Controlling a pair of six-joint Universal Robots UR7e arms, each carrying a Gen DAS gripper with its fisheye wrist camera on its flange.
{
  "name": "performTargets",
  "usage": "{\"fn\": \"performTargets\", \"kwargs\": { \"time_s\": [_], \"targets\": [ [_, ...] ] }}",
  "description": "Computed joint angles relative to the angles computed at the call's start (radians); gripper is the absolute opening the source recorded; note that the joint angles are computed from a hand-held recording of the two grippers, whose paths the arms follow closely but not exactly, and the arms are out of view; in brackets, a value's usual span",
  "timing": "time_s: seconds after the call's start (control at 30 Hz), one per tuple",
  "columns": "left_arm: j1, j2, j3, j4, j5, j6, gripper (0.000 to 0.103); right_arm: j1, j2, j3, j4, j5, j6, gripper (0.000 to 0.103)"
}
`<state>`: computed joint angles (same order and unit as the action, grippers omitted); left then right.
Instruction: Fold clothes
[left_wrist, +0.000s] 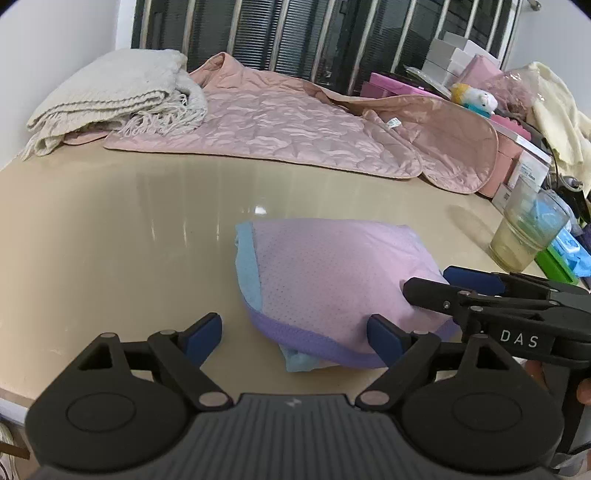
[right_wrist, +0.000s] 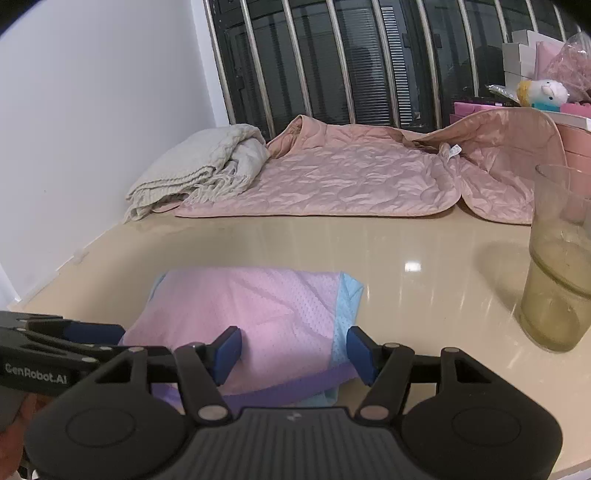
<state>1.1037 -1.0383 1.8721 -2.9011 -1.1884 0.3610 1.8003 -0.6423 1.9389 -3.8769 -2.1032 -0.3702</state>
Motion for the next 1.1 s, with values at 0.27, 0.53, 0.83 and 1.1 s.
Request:
{"fn": "performTargets", "kwargs": {
  "time_s": [0.27, 0.53, 0.83, 1.1],
  "targets": [
    [0.024, -0.007, -0.008, 0.037, -0.106, 0.009, 0.027, 0.028, 0.042, -0.032, -0.006, -0.072, -0.075, 0.053],
    [0.028, 0.025, -0.046, -0.001, -0.159, 0.014, 0.01, 0.032, 0.014, -0.054, 0.086, -0.022, -0.008, 0.008],
    [-0.007, 0.127, -0.277, 0.008, -0.243, 0.099, 0.008, 0.064, -0.005, -0.204, 0.09, -0.007, -0.121, 0.003],
    [-0.027, 0.325, -0.691, 0.139, -0.32, 0.103, 0.008, 0.083, 0.035, -0.502, 0.193, -0.016, -0.194, 0.003]
  ]
}}
